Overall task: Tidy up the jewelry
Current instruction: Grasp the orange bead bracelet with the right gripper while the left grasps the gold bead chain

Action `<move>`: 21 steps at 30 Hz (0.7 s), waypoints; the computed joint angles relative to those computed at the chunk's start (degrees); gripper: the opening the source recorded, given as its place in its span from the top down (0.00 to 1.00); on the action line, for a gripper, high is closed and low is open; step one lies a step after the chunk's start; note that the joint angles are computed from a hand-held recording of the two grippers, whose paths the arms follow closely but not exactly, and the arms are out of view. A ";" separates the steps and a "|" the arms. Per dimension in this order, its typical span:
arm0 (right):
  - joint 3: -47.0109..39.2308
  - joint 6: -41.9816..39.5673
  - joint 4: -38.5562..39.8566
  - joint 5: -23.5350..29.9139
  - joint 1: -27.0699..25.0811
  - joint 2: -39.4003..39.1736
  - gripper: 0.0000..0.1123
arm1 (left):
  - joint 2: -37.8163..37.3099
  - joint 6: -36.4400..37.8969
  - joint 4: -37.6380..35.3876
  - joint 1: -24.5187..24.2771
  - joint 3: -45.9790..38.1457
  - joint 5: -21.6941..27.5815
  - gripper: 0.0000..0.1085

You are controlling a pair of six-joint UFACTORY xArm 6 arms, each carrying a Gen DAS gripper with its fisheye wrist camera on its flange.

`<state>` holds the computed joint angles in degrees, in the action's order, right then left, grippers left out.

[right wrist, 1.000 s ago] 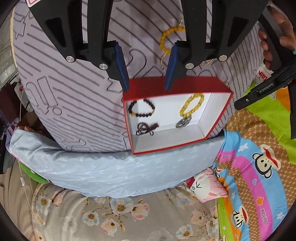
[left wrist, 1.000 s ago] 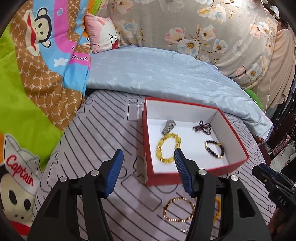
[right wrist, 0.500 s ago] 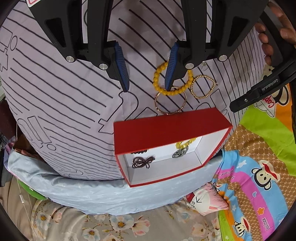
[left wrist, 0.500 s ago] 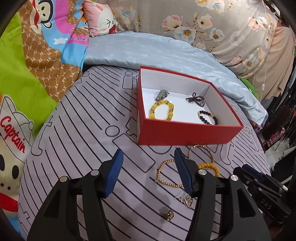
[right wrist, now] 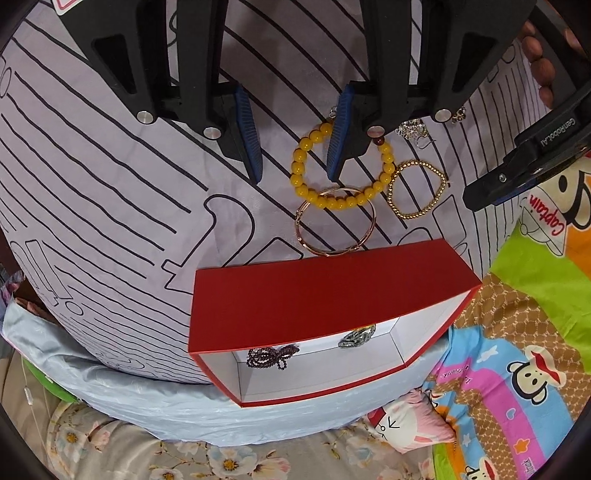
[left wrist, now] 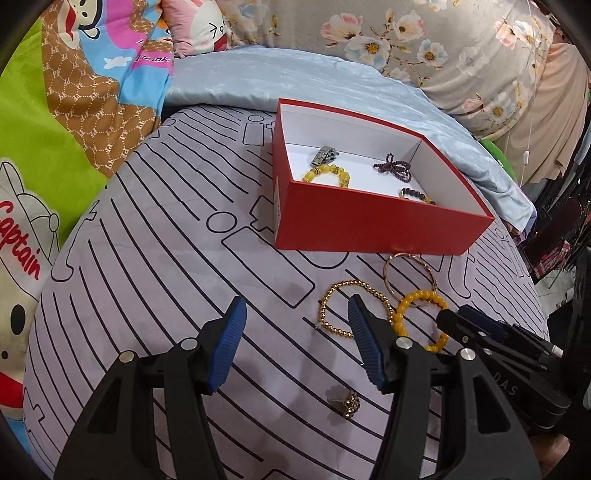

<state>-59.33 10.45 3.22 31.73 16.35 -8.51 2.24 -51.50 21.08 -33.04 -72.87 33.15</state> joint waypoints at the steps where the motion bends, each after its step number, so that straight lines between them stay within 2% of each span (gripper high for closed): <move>1: -0.19 0.63 -1.39 0.05 0.17 0.18 0.75 | 0.14 0.35 -0.28 -0.08 -0.01 -0.25 0.49; 8: -0.65 2.32 -5.83 0.48 0.11 0.68 0.94 | 1.74 1.93 -1.32 -0.53 -1.28 -0.08 0.49; 17: 2.33 1.67 -1.64 1.85 -1.80 -2.92 0.94 | 3.43 3.20 -1.59 -1.00 -2.66 -0.49 0.50; 21: 4.08 1.81 -0.30 2.39 -2.61 -5.02 0.94 | 4.72 4.64 -2.54 -1.12 -3.76 -0.49 0.56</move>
